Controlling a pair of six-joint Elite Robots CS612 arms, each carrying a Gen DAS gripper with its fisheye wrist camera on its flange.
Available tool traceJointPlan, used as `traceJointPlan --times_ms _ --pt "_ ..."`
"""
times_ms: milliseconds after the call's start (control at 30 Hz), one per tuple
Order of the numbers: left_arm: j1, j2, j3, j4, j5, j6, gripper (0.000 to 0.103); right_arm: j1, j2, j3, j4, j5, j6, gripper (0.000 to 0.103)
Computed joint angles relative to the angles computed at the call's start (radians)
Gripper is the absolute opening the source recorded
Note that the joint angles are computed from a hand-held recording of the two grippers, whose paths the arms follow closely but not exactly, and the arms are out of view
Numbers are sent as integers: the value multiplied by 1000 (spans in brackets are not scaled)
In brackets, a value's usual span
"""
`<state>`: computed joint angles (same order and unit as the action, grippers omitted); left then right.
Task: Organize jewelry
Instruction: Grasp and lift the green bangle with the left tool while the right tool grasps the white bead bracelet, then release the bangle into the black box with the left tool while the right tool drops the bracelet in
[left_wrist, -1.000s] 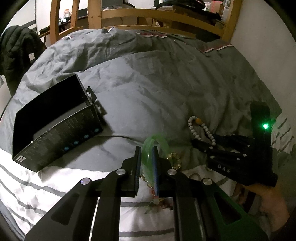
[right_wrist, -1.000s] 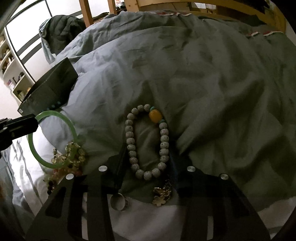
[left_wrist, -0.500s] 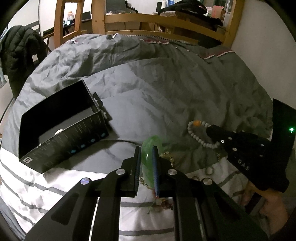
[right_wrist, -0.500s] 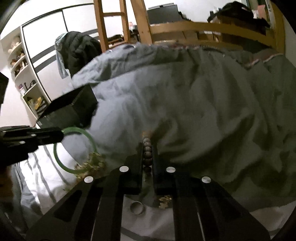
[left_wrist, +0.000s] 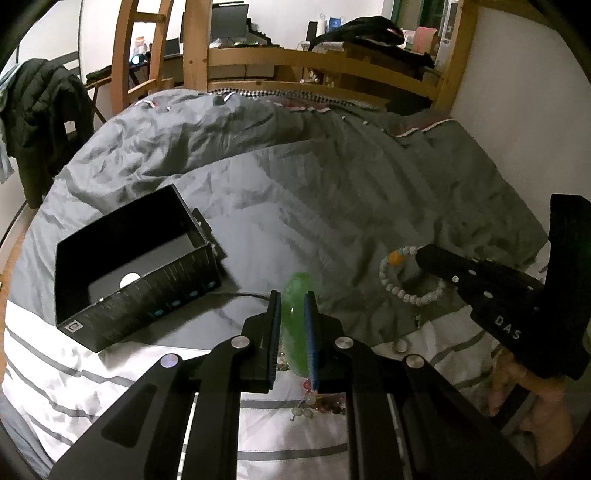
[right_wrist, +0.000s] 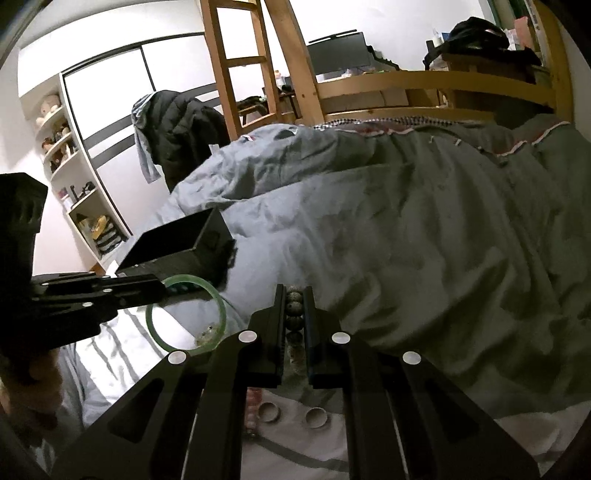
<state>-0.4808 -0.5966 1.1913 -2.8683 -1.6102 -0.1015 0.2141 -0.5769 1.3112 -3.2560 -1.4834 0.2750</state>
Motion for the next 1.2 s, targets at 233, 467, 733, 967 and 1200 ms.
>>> traceJointPlan --times_ms 233,467,733,967,1200 --pt "-3 -19 23 -17 15 13 12 12 -36 15 53 -30 1 9" --pt "-2 -41 45 -21 29 21 12 20 -58 22 78 -52 7 9" --pt "8 -61 59 -24 62 14 12 34 -64 -8 116 -72 -7 9" --pt "21 -66 52 1 121 13 12 46 -53 -61 177 -82 -27 9" --pt "41 -63 30 1 151 -1 12 60 -35 -120 241 -94 -54 9"
